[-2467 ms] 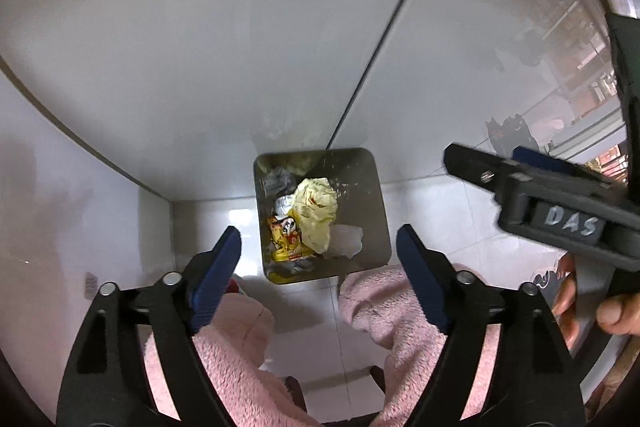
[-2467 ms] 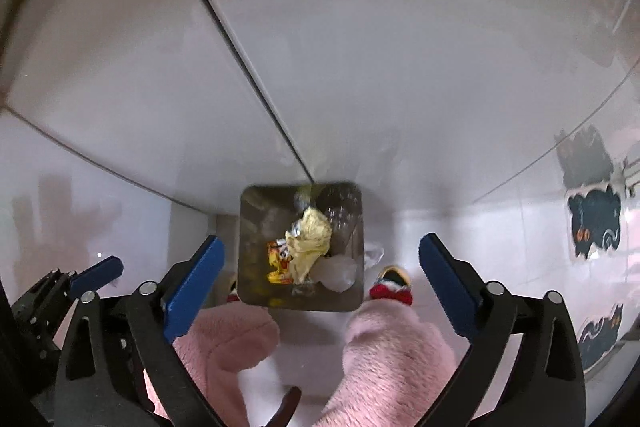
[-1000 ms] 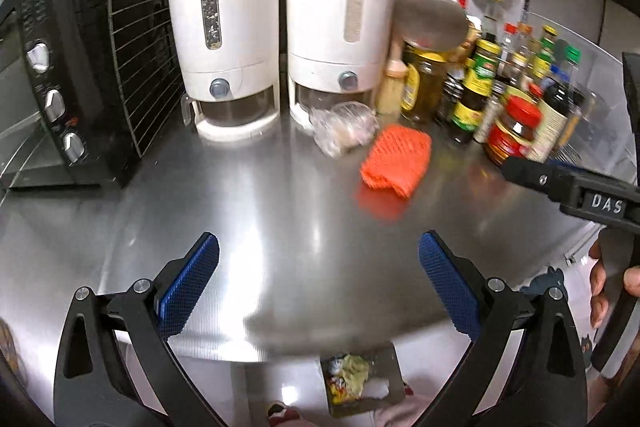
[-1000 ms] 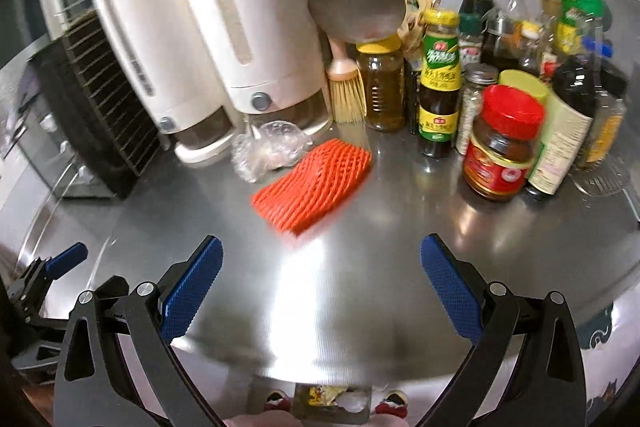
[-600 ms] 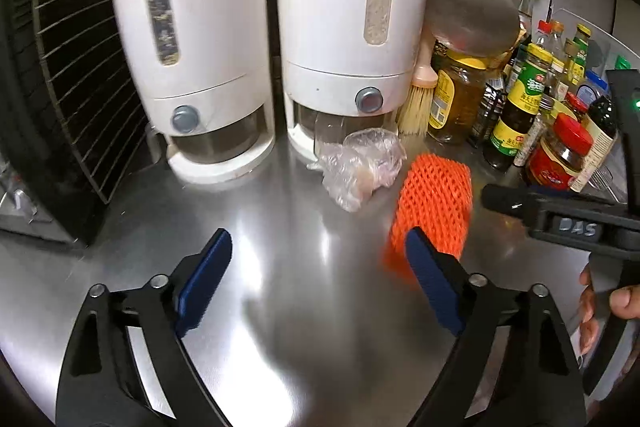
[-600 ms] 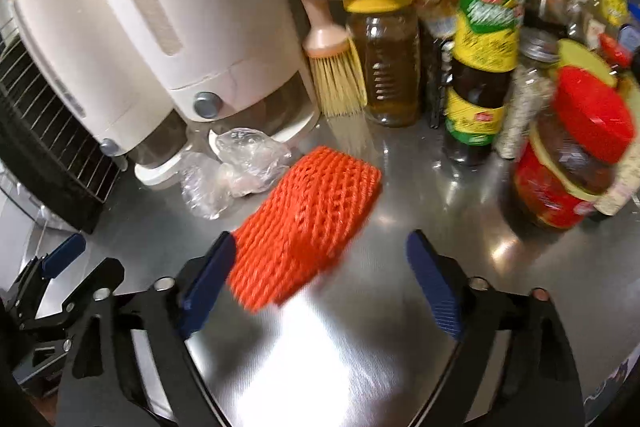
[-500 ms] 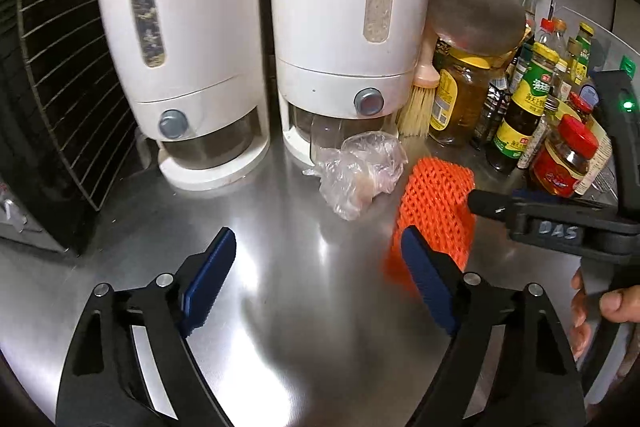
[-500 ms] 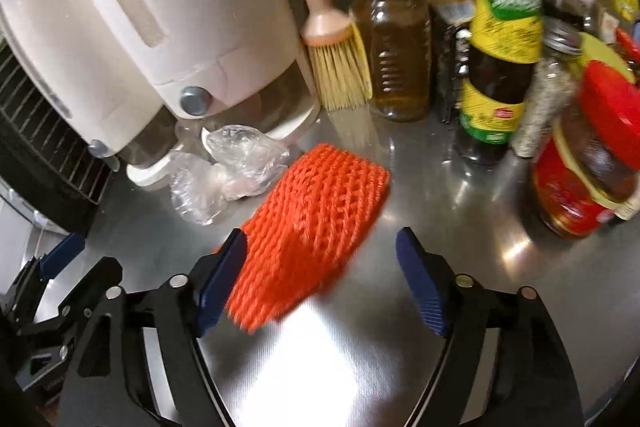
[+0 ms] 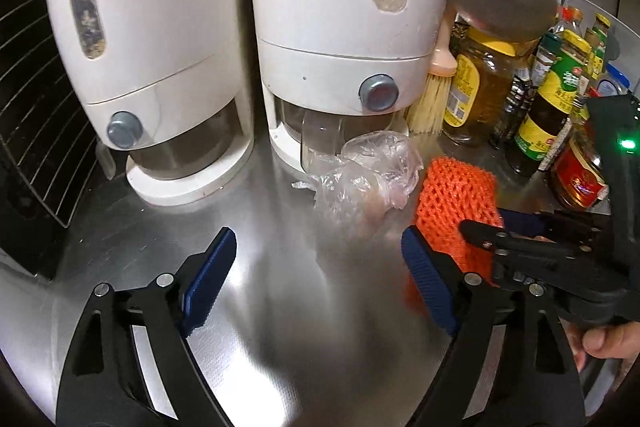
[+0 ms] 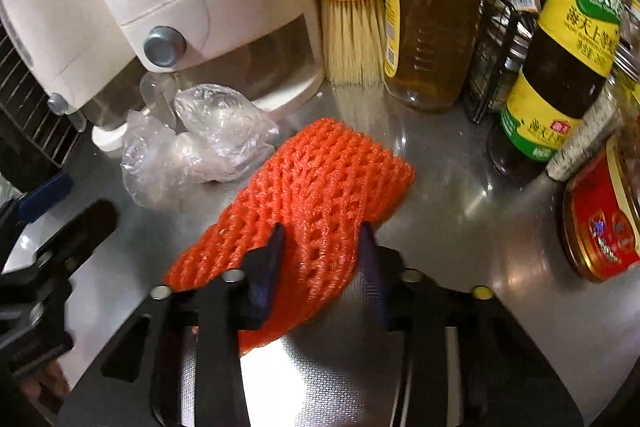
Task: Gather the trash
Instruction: 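Grasp clear plastic bag with left tool while right grasps orange foam net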
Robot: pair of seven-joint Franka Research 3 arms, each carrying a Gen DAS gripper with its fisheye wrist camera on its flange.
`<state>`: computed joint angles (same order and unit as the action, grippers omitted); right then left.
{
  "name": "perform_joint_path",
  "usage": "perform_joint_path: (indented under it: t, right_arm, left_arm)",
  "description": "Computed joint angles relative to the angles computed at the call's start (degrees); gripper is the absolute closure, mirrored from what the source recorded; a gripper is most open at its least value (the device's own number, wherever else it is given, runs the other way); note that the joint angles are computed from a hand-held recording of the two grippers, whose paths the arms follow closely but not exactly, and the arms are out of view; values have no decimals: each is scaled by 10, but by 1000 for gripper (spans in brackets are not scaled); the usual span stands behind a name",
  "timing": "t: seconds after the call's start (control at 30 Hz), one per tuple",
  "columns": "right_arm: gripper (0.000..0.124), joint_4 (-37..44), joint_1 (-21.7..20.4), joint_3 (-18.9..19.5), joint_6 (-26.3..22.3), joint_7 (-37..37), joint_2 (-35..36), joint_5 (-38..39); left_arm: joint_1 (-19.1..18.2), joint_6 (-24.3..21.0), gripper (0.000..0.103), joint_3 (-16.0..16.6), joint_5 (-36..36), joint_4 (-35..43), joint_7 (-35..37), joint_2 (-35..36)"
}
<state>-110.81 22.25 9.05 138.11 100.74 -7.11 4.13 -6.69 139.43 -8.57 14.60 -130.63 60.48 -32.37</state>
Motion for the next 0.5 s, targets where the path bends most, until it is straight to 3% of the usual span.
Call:
perform_joint_path:
  t: [0.03, 0.07, 0.37, 0.5]
  right_arm:
    - [112, -2, -2, 1, 4, 2, -3, -14]
    - [114, -2, -5, 3, 5, 9, -5, -31]
    - [114, -10, -18, -14, 6, -44, -16, 1]
    - [114, -8, -21, -15, 4, -57, -12, 15]
  left_arm:
    - [2, 2, 23, 0, 0, 4, -2, 8]
    - [2, 3, 23, 0, 0, 7, -2, 13]
    - [8, 22, 25, -1, 4, 40, -1, 72]
    - [4, 32, 49, 2, -1, 48, 12, 87]
